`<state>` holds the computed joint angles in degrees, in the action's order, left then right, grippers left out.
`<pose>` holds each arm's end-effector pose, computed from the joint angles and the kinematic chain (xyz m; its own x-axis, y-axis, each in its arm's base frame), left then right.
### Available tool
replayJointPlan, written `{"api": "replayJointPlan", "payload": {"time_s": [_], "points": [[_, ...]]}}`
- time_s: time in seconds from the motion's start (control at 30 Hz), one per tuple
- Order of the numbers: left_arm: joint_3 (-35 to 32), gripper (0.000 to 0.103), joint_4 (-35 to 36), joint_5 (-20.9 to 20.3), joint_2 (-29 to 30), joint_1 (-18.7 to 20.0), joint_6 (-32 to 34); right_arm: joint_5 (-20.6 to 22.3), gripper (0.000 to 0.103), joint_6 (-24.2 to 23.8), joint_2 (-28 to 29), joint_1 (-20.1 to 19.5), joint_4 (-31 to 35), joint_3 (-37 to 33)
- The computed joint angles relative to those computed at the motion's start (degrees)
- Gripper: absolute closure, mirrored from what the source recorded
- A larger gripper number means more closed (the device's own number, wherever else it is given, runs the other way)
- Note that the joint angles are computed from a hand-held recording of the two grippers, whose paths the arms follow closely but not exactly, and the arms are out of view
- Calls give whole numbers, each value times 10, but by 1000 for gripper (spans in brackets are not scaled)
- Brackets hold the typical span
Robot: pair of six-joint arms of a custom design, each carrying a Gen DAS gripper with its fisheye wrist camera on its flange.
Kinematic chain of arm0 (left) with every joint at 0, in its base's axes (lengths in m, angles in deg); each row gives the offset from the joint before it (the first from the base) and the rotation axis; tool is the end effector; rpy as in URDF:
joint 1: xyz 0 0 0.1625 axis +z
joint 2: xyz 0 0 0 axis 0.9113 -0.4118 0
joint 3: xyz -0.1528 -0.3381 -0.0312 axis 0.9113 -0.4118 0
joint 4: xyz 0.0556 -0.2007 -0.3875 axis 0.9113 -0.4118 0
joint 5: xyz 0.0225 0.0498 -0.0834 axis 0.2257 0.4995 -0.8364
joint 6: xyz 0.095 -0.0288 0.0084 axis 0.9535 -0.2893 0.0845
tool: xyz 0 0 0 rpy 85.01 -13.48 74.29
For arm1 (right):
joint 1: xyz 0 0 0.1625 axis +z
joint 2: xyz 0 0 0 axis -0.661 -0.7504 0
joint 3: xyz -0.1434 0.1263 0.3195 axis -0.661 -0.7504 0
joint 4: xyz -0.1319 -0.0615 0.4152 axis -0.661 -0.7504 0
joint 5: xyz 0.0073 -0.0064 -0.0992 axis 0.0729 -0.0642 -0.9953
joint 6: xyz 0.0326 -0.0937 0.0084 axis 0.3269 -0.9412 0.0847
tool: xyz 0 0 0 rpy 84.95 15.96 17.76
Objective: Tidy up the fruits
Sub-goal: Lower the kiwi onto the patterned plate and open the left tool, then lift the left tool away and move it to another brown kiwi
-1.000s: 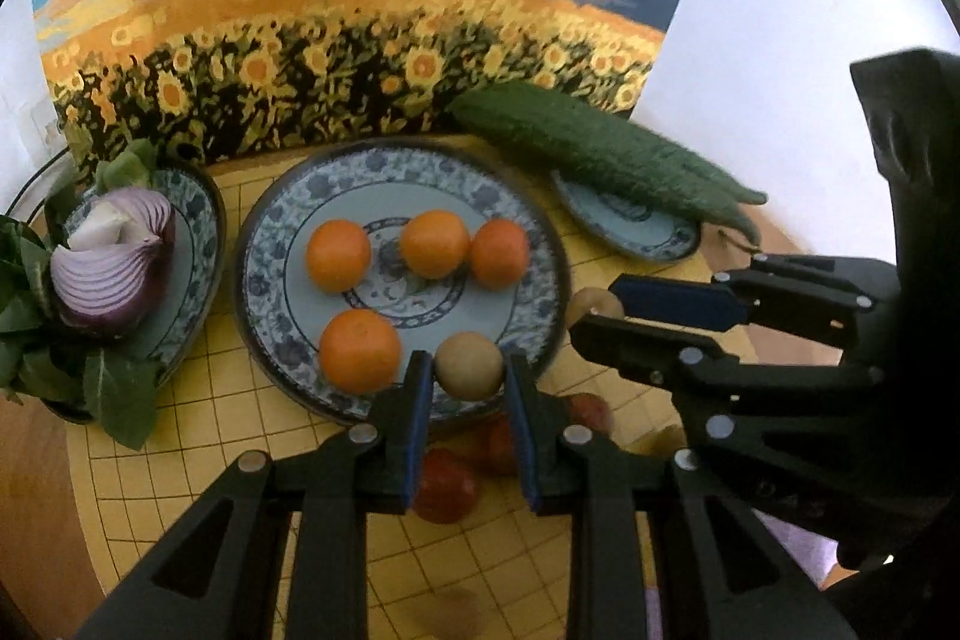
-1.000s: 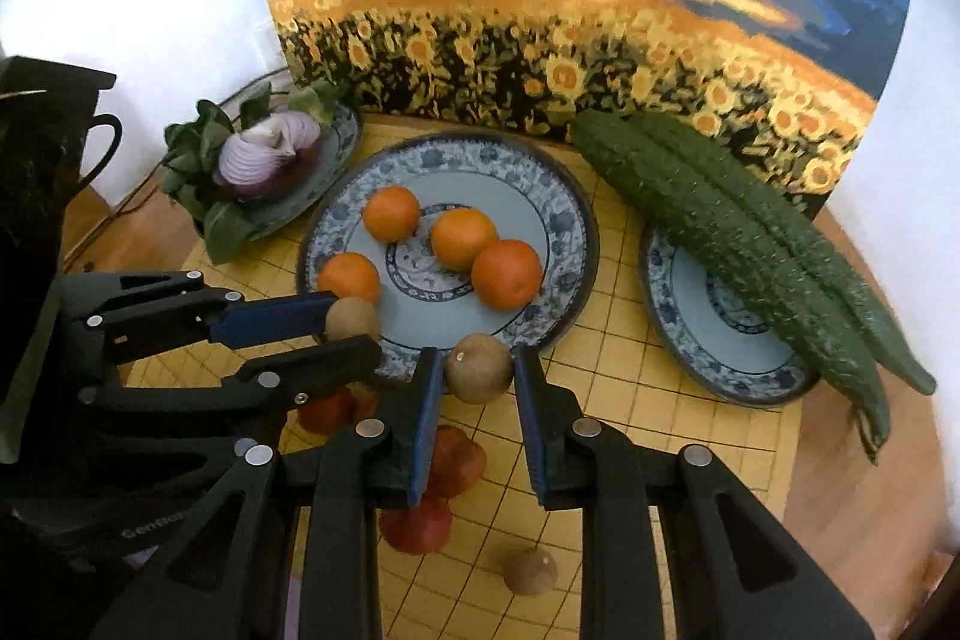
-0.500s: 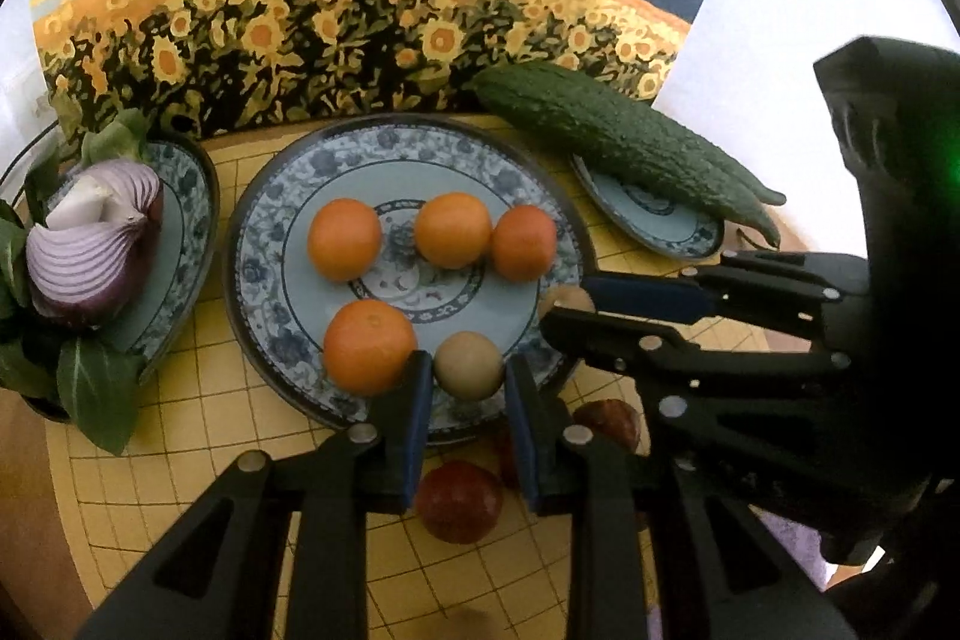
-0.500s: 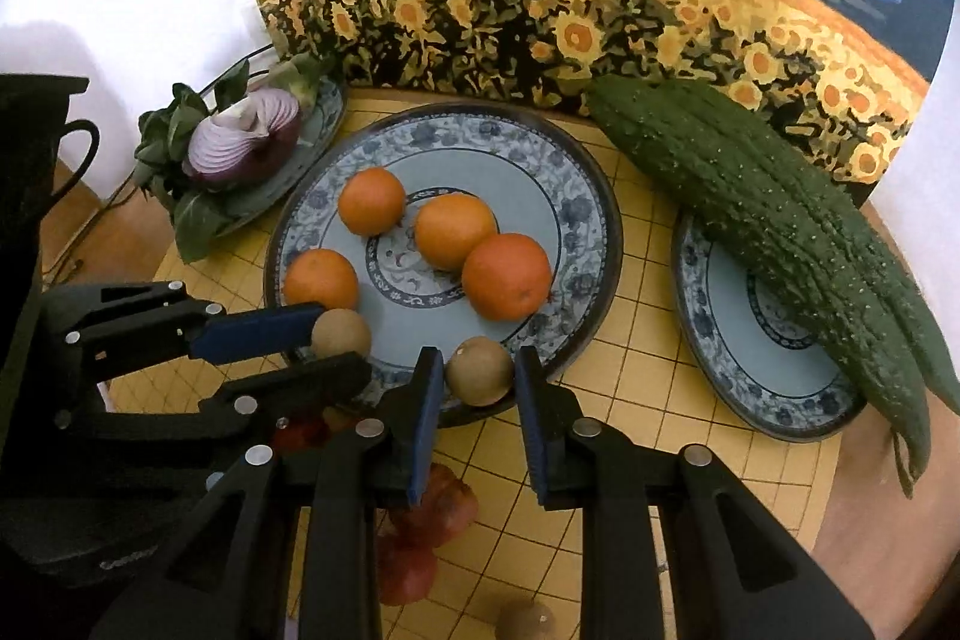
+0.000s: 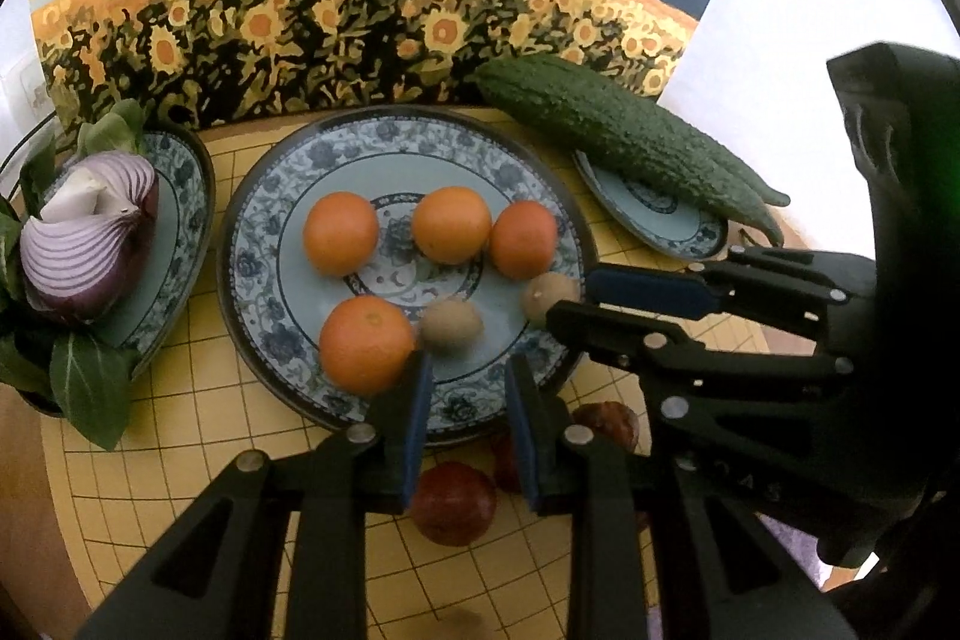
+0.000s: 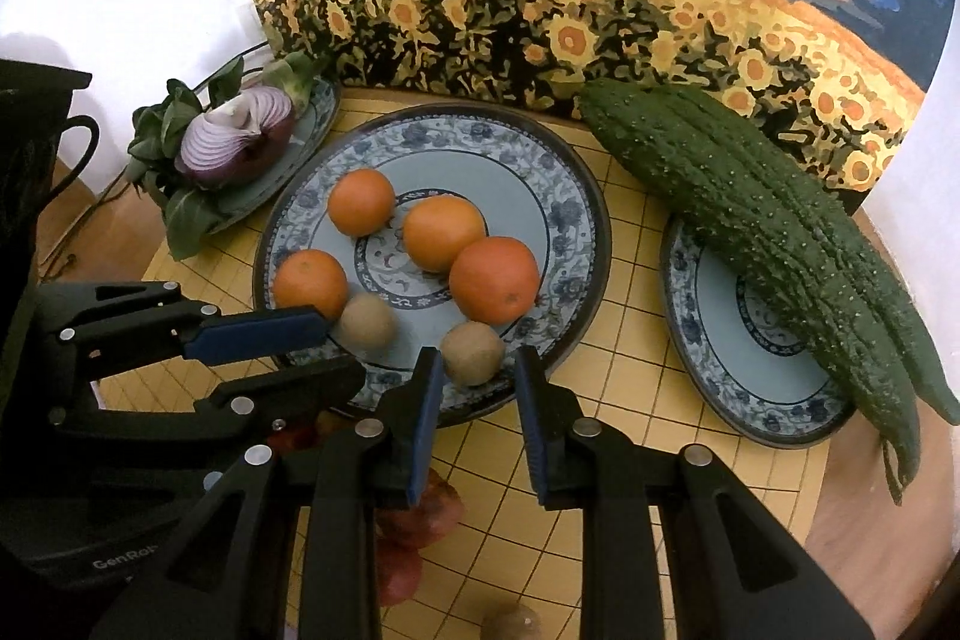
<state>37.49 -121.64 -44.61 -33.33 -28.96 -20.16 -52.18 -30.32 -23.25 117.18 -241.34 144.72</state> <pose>-0.3255 -0.4831 -0.1475 -0.8415 0.1454 -0.5203 0.3393 0.8917 -0.2996 -0.0313 -0.5097 0.2224 -0.7286 -0.4183 0.5425 -0.4992 0.8665 -0.0024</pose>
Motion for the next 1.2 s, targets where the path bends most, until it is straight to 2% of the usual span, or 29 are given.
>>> {"api": "replayJointPlan", "payload": {"time_s": [0.2,0.3,0.43,0.57,1.2], "points": [[-2,74,13,3,-2,-1,-7,-2,77,4,-1,-1,6,-2],[-4,67,23,11,-3,-6,-11,-3,76,6,-4,-1,7,-4],[0,53,22,25,-6,-15,-16,9,75,22,-14,-6,19,-7],[8,41,19,31,-13,-18,-26,18,68,25,-27,-8,18,-3],[36,39,9,49,-35,-43,-44,19,56,7,-74,3,-8,27]]}}
